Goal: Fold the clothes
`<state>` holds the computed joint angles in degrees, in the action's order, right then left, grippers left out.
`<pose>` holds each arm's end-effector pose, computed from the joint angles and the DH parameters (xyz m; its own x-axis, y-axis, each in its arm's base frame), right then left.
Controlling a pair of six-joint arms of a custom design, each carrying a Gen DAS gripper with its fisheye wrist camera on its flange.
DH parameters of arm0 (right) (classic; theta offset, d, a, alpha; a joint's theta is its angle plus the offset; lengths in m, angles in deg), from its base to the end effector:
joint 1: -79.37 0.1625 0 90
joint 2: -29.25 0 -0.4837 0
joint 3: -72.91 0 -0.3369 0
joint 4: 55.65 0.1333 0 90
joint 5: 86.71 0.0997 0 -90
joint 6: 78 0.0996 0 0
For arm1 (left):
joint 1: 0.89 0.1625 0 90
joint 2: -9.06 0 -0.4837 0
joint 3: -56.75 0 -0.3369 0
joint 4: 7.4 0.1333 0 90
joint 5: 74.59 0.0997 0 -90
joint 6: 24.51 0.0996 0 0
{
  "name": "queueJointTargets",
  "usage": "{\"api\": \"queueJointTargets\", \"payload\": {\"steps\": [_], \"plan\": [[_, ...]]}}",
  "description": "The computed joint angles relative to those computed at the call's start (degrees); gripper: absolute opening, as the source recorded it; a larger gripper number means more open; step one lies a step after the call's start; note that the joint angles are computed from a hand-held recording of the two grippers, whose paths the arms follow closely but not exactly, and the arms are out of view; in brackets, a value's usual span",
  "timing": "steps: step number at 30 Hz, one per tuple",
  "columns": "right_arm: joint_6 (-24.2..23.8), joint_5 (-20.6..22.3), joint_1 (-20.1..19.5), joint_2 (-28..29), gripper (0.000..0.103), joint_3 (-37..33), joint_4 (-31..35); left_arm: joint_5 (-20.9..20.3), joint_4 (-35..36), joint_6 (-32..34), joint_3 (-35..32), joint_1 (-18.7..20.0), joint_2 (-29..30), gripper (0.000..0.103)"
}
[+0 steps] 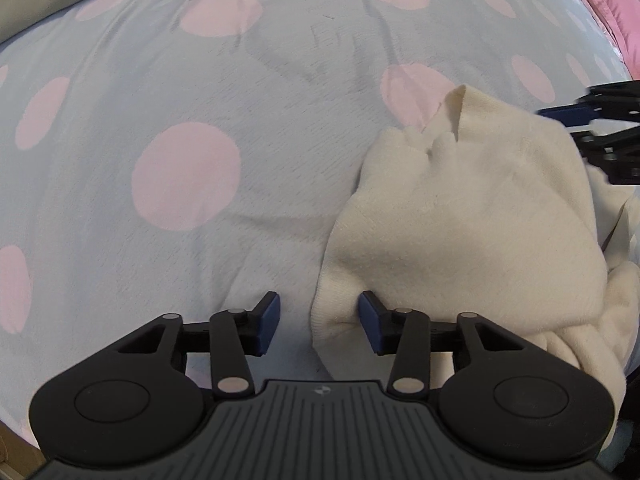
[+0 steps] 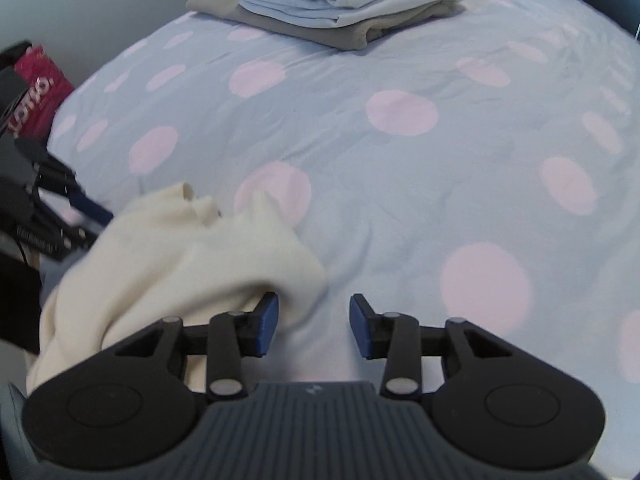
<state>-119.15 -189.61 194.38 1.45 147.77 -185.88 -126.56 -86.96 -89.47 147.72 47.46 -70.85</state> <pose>0.4155 -0.6280 0.0332 -0.3805 -0.9205 0.0887 -0.8900 0.3905 0.2354 -0.1731 -0.4876 0.4646 -0.7458 -0.3369 -0.5747 -0.1356 0.9214 -0.3642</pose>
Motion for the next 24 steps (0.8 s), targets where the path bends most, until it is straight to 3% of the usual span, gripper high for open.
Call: {"api": "queueJointTargets", "payload": {"steps": [3,6,7,8,10,18,24], "plan": [[3.4,1.6,-0.8,2.0,0.044,-1.5,2.1,0.0,-0.5,-0.2,0.6,-0.1,-0.2,0.038],[5.5,2.9,-1.2,2.1,0.043,0.2,-0.5,-0.3,-2.3,0.1,1.5,-0.5,-0.6,0.019],[5.9,3.6,-1.4,1.8,0.027,0.7,-0.8,-0.1,-2.8,0.0,1.8,-0.7,-0.7,0.012],[6.2,4.2,-1.5,1.4,0.005,1.1,-0.7,0.6,-2.9,-0.5,2.0,-1.1,-0.8,0.009],[5.7,3.8,-1.0,0.0,0.006,3.9,-4.7,2.2,-3.0,-1.3,2.2,-2.0,-1.0,0.003],[1.8,-4.4,2.9,-7.5,0.005,14.0,-25.7,13.5,-0.4,-7.9,-0.6,-7.5,-2.0,0.002],[-3.7,-11.2,6.4,-13.1,0.004,15.6,-33.9,20.2,-2.3,-4.1,-8.0,-11.3,0.7,0.001]]}}
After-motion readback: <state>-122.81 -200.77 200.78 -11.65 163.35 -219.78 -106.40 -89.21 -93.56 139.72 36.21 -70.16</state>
